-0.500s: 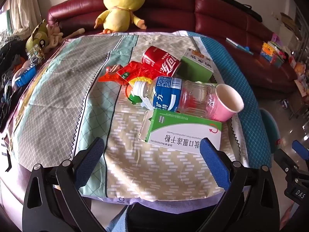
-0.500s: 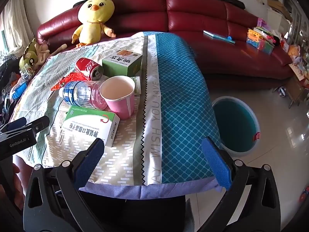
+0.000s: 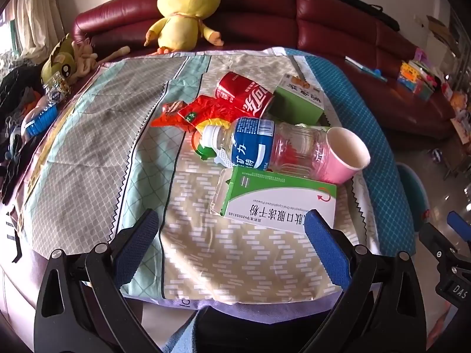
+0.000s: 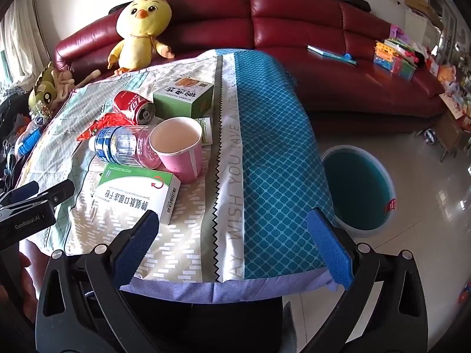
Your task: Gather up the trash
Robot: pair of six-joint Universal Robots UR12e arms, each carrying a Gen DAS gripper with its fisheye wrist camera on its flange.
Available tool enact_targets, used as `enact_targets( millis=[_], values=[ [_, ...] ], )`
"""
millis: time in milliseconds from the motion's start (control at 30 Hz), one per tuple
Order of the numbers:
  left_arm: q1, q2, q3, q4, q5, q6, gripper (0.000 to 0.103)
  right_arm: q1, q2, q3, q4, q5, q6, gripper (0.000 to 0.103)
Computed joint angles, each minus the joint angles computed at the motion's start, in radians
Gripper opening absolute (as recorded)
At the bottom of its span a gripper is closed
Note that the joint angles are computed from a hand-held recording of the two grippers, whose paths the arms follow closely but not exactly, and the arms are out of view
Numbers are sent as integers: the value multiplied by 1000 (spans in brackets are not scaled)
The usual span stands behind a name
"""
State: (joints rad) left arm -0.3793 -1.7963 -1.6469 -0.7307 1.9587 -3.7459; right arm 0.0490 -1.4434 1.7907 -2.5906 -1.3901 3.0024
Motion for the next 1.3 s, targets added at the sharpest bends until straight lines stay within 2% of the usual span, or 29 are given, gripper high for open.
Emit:
enact_targets(
  millis=[333,1300],
  values=[
    [-14,-6,11,-14,23,7,99,0,0,3,-8,3,3,97],
    [-17,-14,15,-42,18,2,99,-14,3,6,-7,17,34,97]
  ],
)
